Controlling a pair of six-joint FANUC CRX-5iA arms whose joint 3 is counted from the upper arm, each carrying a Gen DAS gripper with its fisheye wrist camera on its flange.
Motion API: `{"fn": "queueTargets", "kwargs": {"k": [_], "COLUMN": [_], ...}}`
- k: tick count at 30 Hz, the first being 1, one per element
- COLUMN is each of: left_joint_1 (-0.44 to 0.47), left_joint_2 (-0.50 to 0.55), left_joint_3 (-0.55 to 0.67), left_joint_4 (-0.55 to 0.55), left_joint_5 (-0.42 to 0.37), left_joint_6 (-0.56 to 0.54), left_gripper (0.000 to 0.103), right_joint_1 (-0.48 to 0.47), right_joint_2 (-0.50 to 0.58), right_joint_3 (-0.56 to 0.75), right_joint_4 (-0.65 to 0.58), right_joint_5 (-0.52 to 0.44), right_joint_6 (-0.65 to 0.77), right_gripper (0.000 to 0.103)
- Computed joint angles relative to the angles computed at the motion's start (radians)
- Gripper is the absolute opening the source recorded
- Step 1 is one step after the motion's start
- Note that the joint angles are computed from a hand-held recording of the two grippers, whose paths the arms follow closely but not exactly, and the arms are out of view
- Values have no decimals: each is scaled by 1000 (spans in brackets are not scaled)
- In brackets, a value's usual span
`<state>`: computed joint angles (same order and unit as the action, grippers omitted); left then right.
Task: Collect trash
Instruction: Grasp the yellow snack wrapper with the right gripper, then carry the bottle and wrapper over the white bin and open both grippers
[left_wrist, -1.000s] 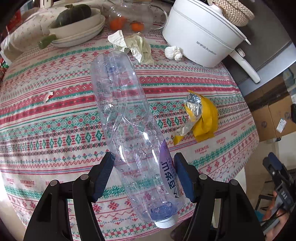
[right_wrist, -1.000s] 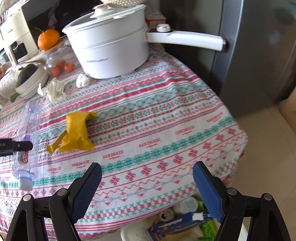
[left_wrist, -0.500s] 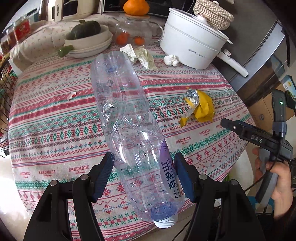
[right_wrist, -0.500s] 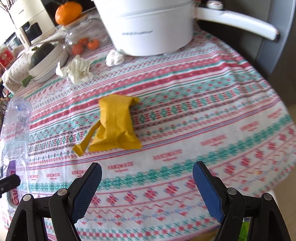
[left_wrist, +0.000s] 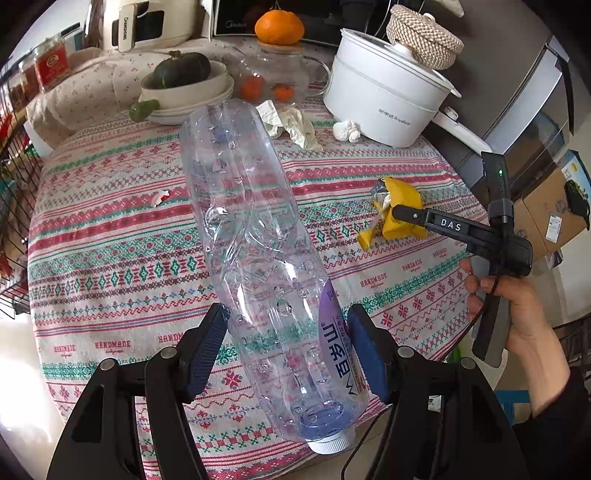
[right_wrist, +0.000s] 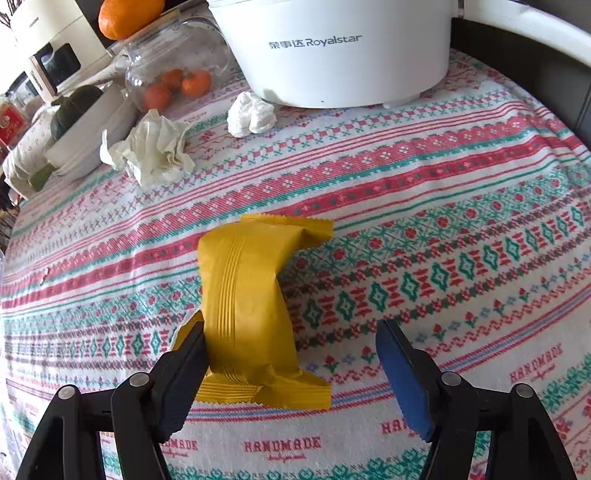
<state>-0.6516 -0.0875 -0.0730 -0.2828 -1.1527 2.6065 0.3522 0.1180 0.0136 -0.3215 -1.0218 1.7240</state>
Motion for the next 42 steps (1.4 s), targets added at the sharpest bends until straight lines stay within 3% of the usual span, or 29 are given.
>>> {"fn": "queueTargets", "kwargs": {"k": [2, 3, 9, 17, 27, 42], "left_joint_1": [-6, -7, -35, -89, -187, -317], "left_joint_2": [3, 2, 13, 33, 116, 408], "left_joint_3": [5, 4, 28, 69, 171, 436], "left_joint_4": [-8, -8, -33, -64, -105, -150], "left_joint_5": [-3, -2, -14, 10, 71, 240], "left_joint_6": [3, 2, 10, -3, -41, -180], "left_gripper": [70, 70, 70, 70, 70, 70], "right_joint_1": [-41, -63, -61, -103, -257, -594], "right_joint_2": [22, 29, -13, -109, -222, -254], "right_joint_3": [39, 55, 39, 37, 22, -22], "right_joint_4": [-104, -158, -171, -198, -198, -158], "right_joint_5": [-42, -68, -74, -133, -274, -397], "right_joint_6": [58, 82, 113, 163, 191, 249], "right_gripper": [49, 43, 33, 33, 33, 33]}}
